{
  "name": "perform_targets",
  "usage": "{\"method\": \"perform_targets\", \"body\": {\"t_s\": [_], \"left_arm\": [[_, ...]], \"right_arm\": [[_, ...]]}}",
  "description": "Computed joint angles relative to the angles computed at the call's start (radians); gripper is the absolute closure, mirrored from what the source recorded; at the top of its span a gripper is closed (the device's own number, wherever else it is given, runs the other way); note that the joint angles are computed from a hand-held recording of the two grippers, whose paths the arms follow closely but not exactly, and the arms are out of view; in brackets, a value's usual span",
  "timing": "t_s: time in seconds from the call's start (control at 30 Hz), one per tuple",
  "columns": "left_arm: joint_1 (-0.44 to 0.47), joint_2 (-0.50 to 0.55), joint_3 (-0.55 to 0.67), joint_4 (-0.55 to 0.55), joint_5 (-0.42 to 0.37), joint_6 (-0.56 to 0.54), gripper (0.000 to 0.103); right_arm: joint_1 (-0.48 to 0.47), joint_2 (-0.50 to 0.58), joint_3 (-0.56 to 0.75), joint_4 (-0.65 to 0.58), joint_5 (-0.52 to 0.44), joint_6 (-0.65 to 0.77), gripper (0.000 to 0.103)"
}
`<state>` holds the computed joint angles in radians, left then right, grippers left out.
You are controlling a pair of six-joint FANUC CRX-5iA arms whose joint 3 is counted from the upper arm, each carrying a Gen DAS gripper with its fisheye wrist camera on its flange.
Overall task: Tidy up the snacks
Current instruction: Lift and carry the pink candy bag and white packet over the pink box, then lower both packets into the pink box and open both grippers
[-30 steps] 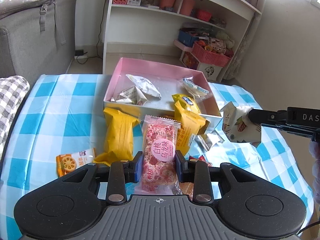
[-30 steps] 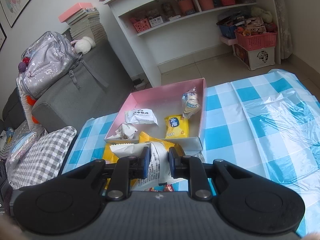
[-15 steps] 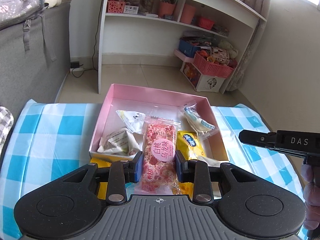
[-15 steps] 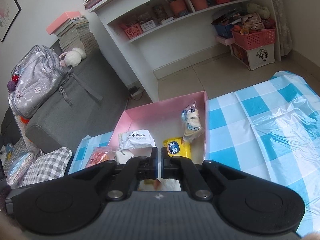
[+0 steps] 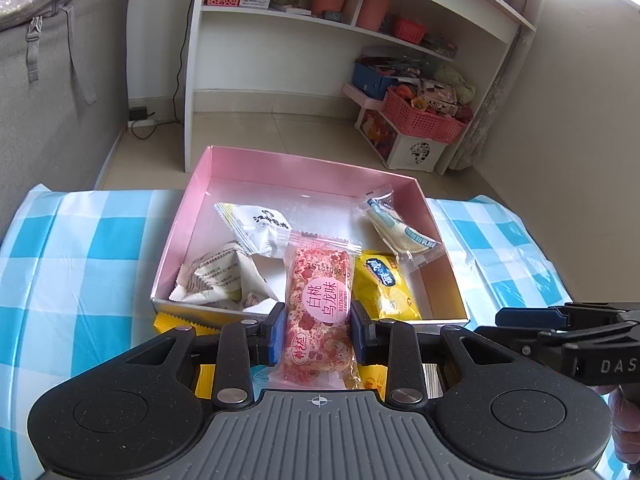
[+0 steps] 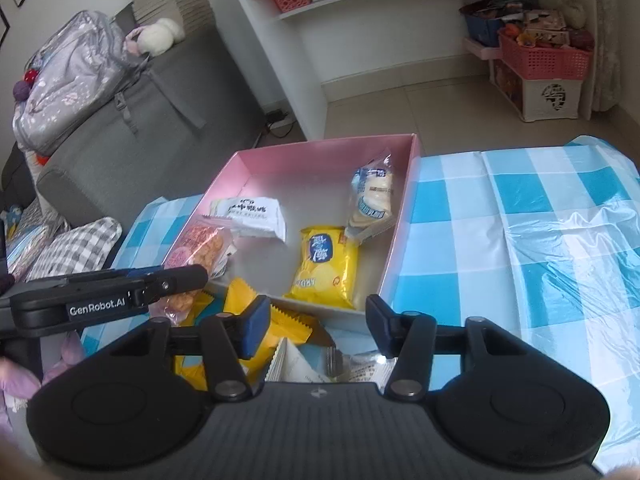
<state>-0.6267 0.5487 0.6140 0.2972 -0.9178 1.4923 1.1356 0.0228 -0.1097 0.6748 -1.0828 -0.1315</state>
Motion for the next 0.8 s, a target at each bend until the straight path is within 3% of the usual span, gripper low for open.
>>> {"method": "perform_targets", "body": {"t_s": [0.13,0.37,0.63,0.8], "left_arm": [[-0.002,-0.031,-0.035,0.001,0.002,-0.014,0.073],[-0.001,-0.089,-0.112,0.010,0.003,-0.052,0.073],[0.002,-0.121,-0.169,0.023,0.004,-0.067,0.073],[0.002,-0.118,-0.171,0.020,-0.008,-0.061,0.073]], "right_arm": [[0.013,-0.003,0.023,-0.065,0.023,0.215,0.036],[0.021,0.007,0.050,-0.133,0.003,0.433,0.039],[0.028,0.088,0.160,-0.191,-0.127,0.683,0.048],[0.025,0.142,0.209,-0.204,-0.189,0.787,0.043]]}}
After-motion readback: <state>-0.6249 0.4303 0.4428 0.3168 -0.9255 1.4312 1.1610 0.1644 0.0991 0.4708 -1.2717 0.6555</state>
